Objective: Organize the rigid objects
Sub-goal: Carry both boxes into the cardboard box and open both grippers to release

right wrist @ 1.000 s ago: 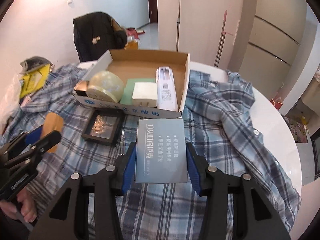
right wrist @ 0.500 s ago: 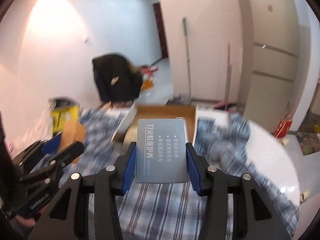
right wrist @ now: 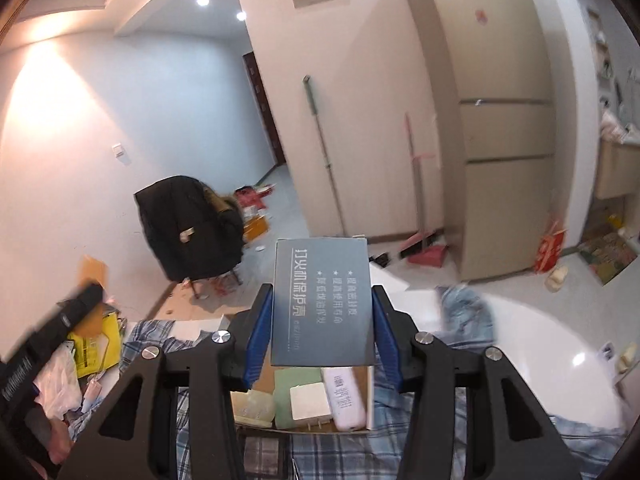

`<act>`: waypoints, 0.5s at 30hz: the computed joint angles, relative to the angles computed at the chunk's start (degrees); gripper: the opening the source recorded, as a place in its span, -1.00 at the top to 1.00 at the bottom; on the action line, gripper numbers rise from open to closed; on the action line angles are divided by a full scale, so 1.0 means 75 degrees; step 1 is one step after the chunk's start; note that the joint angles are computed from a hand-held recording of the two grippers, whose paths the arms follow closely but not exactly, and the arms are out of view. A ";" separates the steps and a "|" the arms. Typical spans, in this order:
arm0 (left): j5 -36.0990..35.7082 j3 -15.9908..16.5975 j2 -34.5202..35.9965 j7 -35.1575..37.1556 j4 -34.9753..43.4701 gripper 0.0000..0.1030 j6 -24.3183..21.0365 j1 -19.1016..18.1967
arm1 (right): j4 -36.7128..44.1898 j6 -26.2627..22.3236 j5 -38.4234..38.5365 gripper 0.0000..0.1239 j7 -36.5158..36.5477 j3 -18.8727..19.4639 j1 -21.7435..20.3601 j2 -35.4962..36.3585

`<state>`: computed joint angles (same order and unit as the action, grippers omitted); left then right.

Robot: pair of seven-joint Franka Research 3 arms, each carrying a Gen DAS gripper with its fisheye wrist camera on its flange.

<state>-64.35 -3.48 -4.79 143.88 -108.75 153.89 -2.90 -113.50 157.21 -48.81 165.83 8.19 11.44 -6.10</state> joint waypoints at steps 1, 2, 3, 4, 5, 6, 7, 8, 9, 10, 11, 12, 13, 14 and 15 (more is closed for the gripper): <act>0.0259 -0.0040 0.0216 -0.0160 -0.0045 0.11 0.0171 0.0010 | -0.0109 0.0316 0.0370 0.26 -0.0433 -0.0118 0.0021 0.0176; 0.0859 -0.0126 0.0448 -0.0596 0.0021 0.11 0.0392 0.0032 | -0.0190 0.0374 0.0537 0.26 -0.0671 -0.0160 0.0042 0.0287; 0.1448 -0.0190 0.0677 -0.1055 0.0131 0.11 0.0494 0.0066 | -0.0218 0.0345 0.0391 0.26 -0.0642 -0.0173 0.0038 0.0421; 0.1587 -0.0253 0.0881 -0.1235 0.0192 0.11 0.0555 0.0108 | -0.0235 0.0263 0.0060 0.26 -0.0413 -0.0186 0.0050 0.0530; 0.1586 -0.0326 0.0993 -0.1259 0.0234 0.11 0.0546 0.0175 | -0.0202 0.0196 -0.0199 0.26 -0.0247 -0.0235 0.0081 0.0695; 0.1700 -0.0383 0.1065 -0.1283 0.0225 0.11 0.0476 0.0250 | -0.0146 0.0146 -0.0126 0.26 -0.0422 -0.0310 0.0147 0.0873; 0.1975 -0.0461 0.1167 -0.1346 0.0224 0.11 0.0535 0.0270 | -0.0099 0.0137 0.0137 0.26 -0.0791 -0.0390 0.0219 0.1032; 0.2093 -0.0551 0.1193 -0.1333 0.0168 0.11 0.0693 0.0291 | -0.0105 0.0229 0.0319 0.26 -0.1030 -0.0489 0.0275 0.1146; 0.2215 -0.0640 0.1232 -0.1342 0.0123 0.11 0.0876 0.0289 | -0.0147 0.0391 0.0409 0.26 -0.1070 -0.0594 0.0327 0.1220; 0.2254 -0.0723 0.1280 -0.1238 0.0086 0.11 0.0989 0.0306 | -0.0203 0.0555 0.0497 0.26 -0.1062 -0.0681 0.0383 0.1277; 0.2227 -0.0796 0.1303 -0.1167 0.0068 0.11 0.1032 0.0335 | -0.0255 0.0745 0.0751 0.26 -0.1288 -0.0743 0.0411 0.1350; 0.2052 -0.0874 0.1321 -0.0978 0.0047 0.11 0.1123 0.0375 | -0.0258 0.0810 0.0971 0.26 -0.1575 -0.0782 0.0463 0.1417; 0.1769 -0.0950 0.1354 -0.0674 0.0032 0.11 0.1302 0.0422 | -0.0262 0.0778 0.1020 0.26 -0.1722 -0.0831 0.0549 0.1444; 0.1815 -0.0978 0.1396 -0.0680 0.0012 0.11 0.1522 0.0414 | -0.0141 0.0635 0.0981 0.26 -0.1840 -0.0861 0.0658 0.1543; 0.2158 -0.0937 0.1481 -0.0974 0.0026 0.11 0.1645 0.0407 | -0.0094 0.0562 0.0968 0.26 -0.1969 -0.0909 0.0737 0.1599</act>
<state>-48.17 -10.51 6.32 136.58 -108.55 166.23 0.15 -114.20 161.43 -41.56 151.06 1.37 16.97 5.89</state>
